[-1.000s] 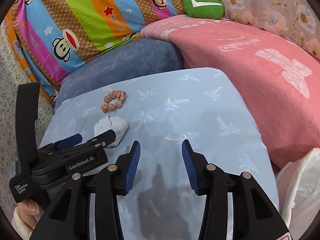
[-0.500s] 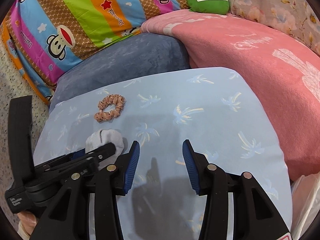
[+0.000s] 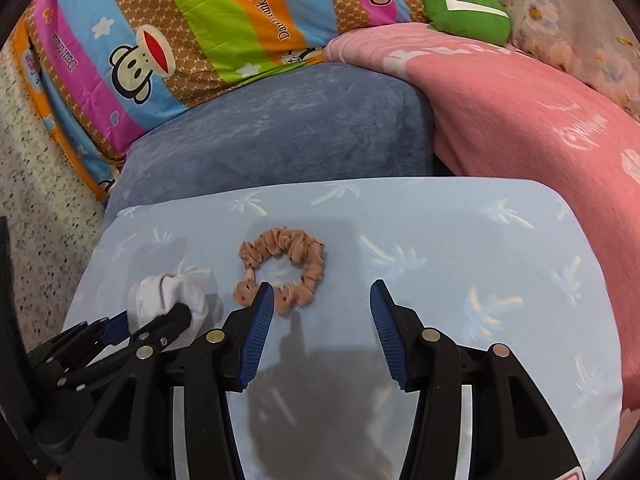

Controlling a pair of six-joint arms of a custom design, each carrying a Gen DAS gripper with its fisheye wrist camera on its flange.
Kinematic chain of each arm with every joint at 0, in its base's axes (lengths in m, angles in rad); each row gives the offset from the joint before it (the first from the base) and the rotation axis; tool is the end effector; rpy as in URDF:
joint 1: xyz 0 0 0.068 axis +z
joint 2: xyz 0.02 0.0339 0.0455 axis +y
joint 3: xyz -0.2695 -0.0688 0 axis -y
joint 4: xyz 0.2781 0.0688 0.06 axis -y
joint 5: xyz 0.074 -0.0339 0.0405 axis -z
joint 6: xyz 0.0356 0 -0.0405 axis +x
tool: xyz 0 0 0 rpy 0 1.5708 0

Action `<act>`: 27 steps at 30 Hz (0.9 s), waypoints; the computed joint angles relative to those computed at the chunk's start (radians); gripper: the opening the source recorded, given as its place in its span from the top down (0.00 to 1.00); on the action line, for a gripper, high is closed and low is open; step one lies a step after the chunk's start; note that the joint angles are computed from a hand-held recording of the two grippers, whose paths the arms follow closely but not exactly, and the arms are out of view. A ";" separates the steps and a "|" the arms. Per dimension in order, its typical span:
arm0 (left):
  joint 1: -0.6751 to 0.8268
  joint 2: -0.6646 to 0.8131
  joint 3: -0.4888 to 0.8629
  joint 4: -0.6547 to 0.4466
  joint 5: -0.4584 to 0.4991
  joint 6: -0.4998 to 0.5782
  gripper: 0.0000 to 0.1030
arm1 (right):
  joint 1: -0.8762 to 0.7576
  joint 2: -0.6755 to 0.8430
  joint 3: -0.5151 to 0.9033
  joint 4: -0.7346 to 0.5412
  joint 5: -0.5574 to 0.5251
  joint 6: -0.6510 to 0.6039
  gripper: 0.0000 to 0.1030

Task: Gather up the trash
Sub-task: 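Grasp the brown scrunchie with the right gripper while the left gripper holds the sock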

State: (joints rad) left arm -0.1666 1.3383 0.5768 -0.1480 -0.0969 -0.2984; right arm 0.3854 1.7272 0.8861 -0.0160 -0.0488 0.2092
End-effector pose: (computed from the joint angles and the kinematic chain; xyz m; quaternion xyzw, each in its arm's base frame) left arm 0.2647 -0.0410 0.1409 -0.0779 0.9416 -0.0301 0.3261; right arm 0.3365 0.1384 0.1296 -0.0909 0.9323 0.1242 0.3272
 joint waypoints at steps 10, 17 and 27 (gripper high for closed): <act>0.046 0.045 0.001 0.056 0.052 0.028 0.64 | 0.027 0.185 0.154 -0.017 0.030 0.004 0.52; 0.069 0.059 -0.007 0.083 0.092 0.028 0.63 | 0.042 0.220 0.175 -0.015 0.061 0.007 0.55; 0.066 0.056 -0.013 0.086 0.096 0.024 0.63 | 0.049 0.205 0.144 0.008 0.096 -0.004 0.91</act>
